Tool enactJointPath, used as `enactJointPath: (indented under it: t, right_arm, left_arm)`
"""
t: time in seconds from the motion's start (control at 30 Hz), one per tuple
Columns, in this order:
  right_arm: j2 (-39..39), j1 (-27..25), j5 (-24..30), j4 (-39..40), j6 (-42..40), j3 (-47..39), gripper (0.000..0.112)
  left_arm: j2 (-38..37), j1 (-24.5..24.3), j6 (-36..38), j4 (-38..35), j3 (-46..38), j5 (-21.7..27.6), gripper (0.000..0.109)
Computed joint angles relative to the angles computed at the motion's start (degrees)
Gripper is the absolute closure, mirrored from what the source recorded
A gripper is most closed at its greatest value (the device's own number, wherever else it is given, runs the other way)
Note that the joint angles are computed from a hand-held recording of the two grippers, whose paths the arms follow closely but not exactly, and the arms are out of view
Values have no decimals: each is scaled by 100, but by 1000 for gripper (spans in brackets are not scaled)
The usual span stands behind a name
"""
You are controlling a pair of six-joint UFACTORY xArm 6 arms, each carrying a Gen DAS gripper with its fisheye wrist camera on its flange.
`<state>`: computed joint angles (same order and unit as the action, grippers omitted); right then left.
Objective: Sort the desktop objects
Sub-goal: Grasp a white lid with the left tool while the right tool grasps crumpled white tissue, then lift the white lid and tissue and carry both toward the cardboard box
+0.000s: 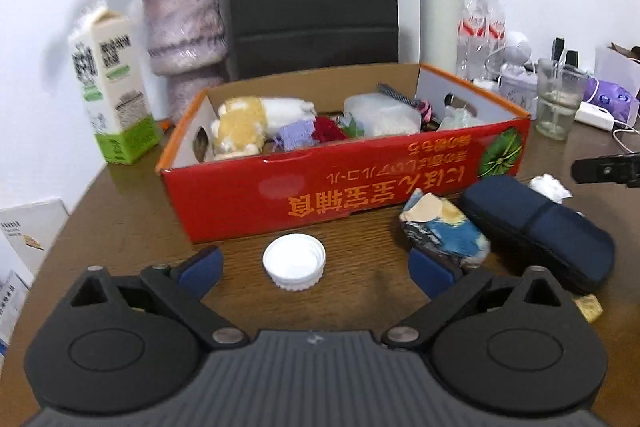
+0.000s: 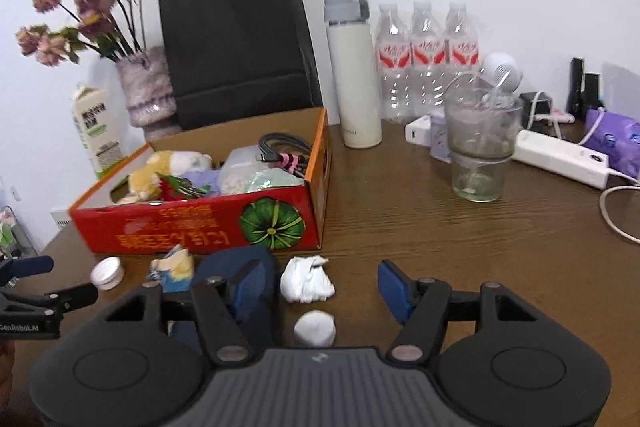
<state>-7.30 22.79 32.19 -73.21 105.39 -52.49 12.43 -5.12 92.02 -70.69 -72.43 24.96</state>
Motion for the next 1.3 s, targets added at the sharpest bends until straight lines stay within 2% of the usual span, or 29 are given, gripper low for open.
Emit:
enactJointPath:
  t: [0.07,0.23,0.3,0.33,0.37,0.47,0.6,0.67,0.73,0.87,0.97,1.03,1.13,1.23,1.3]
  right_arm:
    - [335,-109,-108,168,-274,-257,54]
    - [847,-253,-286,530,-762,-627,70]
    - [900,-314,-422,519,-785,-644,84]
    - [888,-327,-483,468,-746,-624,87]
    - [877,-326,-494,437,-737,-613,93]
    - [840,-251,-301,360,-683,-605,94]
    - [484,154,444,96,-328,-433,95]
    - [201,535,925,-199,-42,-303,95]
    - [-46,883,1134,-454,279,-171,95]
    - [-253,1487,1233,-624,605,-14,95]
    - [-262,1989,1612,-440,601,12,95]
    - [-285,2273,1771,-288,622,69,95]
    - [-326,2636,1997,-49,470,157,95]
    - [-469,2955,2368,133,502,257,95]
    - [-644,3118,2585,154,561,366,95]
  left_arm:
    - [242,29,-350,260,-257,113,11]
    - [696,150,-1484,769,-789,432,27]
    - [821,219,-1799,885,-935,638,50]
    - [795,199,-1658,688,-878,511,56]
    - [788,185,-1629,715,-852,441,67]
    - [689,150,-1299,468,-682,200,67]
    - [248,149,-996,280,-160,-117,68]
    - [-306,227,-430,-393,364,-115,68]
    - [-933,363,10,-1078,943,64,67]
    - [-1980,518,281,-1490,1924,179,67]
    - [-2636,568,365,-1641,2544,34,67]
    - [-3027,675,178,-1445,2908,153,67]
    - [-3467,841,114,-1112,3330,393,67]
    - [-3797,801,306,-1200,3622,164,67]
    - [-4007,887,234,-1172,3769,249,67]
